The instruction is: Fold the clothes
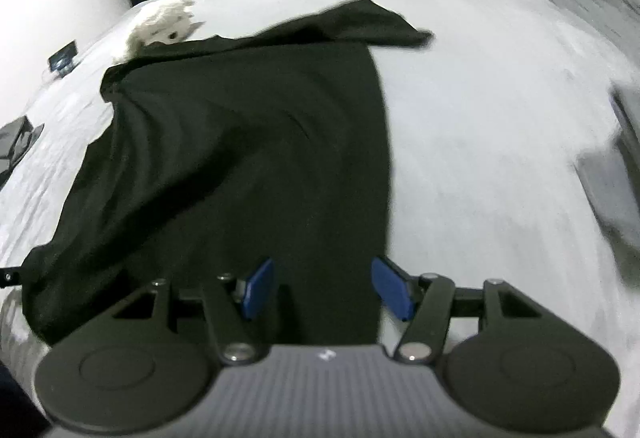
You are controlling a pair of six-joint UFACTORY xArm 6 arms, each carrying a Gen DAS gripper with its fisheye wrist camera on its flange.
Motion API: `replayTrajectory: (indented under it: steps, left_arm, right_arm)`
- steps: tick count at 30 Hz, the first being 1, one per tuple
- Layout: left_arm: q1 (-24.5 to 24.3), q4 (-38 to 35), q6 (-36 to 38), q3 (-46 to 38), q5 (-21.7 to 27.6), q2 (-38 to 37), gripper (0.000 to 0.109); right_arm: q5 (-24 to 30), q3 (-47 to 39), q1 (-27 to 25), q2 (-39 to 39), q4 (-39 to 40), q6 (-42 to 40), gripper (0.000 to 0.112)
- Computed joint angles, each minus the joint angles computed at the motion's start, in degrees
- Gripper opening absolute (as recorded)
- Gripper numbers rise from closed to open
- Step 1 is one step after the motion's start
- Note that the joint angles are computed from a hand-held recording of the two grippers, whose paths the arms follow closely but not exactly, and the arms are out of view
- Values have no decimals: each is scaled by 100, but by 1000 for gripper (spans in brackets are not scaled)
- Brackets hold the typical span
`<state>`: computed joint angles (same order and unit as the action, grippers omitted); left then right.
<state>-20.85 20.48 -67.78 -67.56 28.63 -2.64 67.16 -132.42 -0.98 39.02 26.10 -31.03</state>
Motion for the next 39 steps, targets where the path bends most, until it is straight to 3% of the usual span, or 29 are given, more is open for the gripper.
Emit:
replayTrajectory:
  steps: [4,5,6,7,8,10,13,16,20,23,26,32,39]
  left_arm:
    - [-37,191,-169,54,-123,1,39]
    - [-49,181,-139,60,-178,13,20]
    - [-63,146,-89,52,-208,34,9]
    - [-79,109,-43,35,-219,58,3]
    - [-98,177,-87,7,-174,75,3]
    - [-118,378,-281,-39,-12,51,2]
    - [-8,924,-1038,322,-344,-399,1]
    - [151,1553,-1681,757,-682,-1005,1]
    - [27,1883,-1832,924,-268,-1442,1]
    - [-216,1350,-1078,606,545,-1176,2]
    - [-242,544,-471,387,958,-799,2]
    - [-138,376,-424,488,819,-824,8]
    - [-126,385,-542,829,686,-1055,9]
  right_arm:
    - [-363,1080,-136,-626,120,-81,57]
    - [-439,1299,-159,-758,182,-131,56]
    - [-540,1571,-167,-921,230,-232,54]
    - [-676,1856,-153,-1091,254,-377,42]
    - [-878,2172,-111,-1279,235,-519,26]
    - [-1180,2648,-36,-1570,233,-734,6]
    - [-1272,2940,-83,-1813,802,-878,6]
    - [-498,2774,-445,-1863,2043,-968,6]
    - [391,2592,-956,-1828,3026,-604,6]
    - [451,2539,-1137,-1791,2883,-283,6]
    - [12,2567,-1039,-1750,2031,155,6]
    - [-406,2886,-1006,-1965,1800,37,6]
    - [-420,2965,-987,-1961,1454,130,6]
